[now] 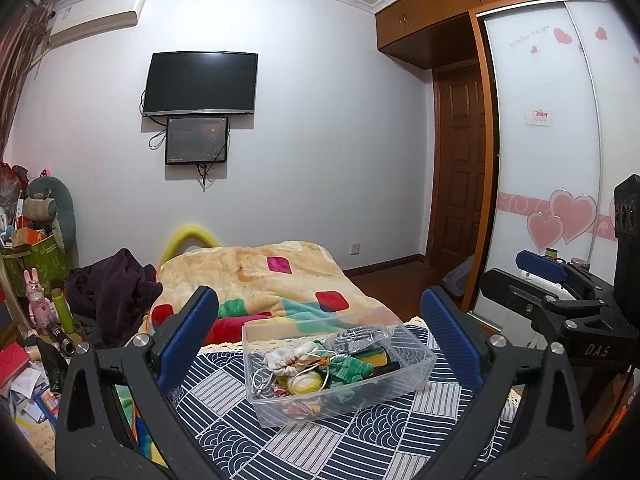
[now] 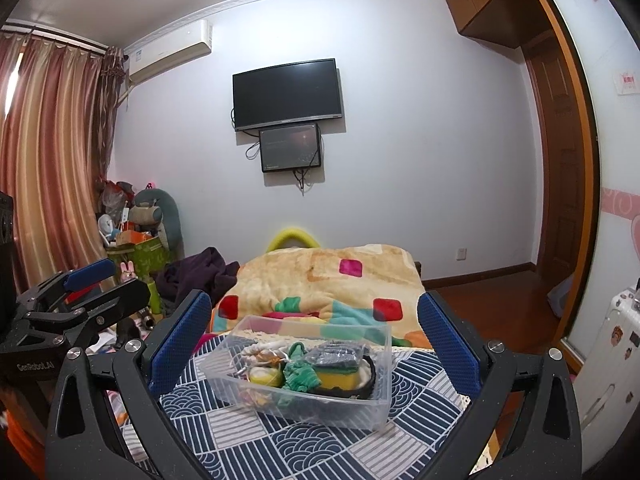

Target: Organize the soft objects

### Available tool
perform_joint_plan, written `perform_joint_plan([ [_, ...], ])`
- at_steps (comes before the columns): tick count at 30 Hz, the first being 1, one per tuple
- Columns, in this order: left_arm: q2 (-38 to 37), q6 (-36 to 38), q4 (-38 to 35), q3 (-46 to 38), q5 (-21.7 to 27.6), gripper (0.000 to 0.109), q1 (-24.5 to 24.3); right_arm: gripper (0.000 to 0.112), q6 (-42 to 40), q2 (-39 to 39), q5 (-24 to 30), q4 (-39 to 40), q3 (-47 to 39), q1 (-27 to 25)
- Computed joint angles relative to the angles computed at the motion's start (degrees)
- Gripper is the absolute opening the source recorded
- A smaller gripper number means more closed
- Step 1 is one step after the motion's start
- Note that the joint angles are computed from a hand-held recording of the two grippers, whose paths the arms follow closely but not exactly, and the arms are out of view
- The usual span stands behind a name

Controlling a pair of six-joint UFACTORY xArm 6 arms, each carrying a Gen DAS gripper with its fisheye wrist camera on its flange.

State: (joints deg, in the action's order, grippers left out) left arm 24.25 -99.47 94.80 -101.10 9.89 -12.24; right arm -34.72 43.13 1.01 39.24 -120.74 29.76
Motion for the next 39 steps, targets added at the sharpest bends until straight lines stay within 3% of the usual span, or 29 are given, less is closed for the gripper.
perform_joint_plan([
  [31, -0.13, 0.97, -1.12, 0.62, -1.88, 0.103, 0.61, 0.103, -0.42, 0.09, 0.25, 0.43, -0.24, 0.06],
  [39, 0.26, 1.21, -1.29, 0.07, -2.92, 0.103, 0.63, 0.103, 2.27, 0.43, 0.61, -2.91, -0.38, 0.03],
])
